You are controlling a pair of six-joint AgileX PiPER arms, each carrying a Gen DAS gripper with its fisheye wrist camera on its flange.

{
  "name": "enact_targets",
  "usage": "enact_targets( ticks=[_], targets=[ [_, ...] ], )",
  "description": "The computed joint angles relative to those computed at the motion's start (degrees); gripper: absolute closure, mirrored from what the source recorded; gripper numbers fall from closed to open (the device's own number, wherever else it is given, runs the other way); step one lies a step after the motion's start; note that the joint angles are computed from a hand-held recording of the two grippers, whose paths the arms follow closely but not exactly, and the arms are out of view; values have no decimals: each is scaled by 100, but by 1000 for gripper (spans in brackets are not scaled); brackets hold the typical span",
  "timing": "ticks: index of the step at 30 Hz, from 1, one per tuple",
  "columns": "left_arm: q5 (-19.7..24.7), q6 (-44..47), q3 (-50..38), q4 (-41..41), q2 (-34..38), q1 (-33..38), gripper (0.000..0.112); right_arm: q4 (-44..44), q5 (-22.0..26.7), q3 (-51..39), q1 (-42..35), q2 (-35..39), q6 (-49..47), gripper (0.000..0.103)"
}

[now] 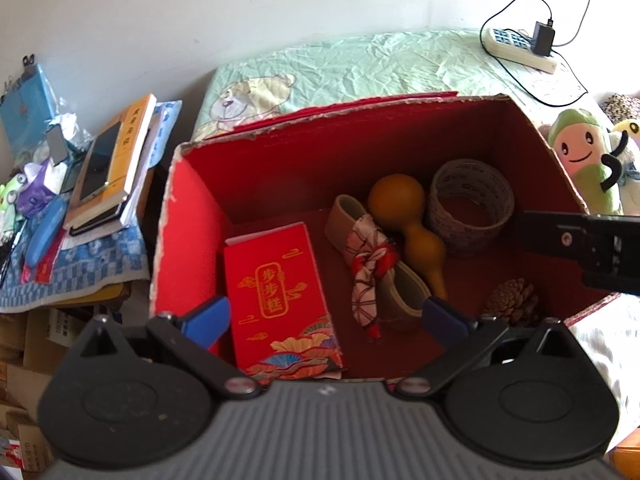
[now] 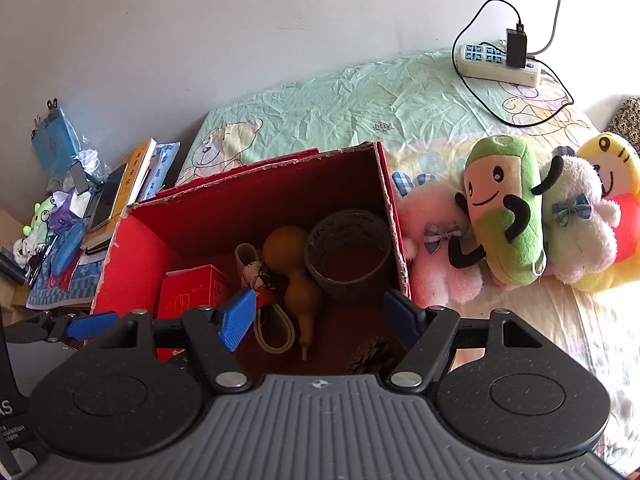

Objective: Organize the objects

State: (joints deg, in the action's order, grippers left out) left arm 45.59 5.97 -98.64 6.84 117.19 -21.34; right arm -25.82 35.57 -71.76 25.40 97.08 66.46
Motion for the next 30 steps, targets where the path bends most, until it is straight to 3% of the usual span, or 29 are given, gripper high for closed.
enact_targets(
  ticks=[6,30],
  targets=[
    [2,48,-78,-83,74,91,10,7,-10,-145,92,106,-269,30],
    [-158,520,-145,-595,196,456,10,-439,742,-603,240,694,191,32]
  ],
)
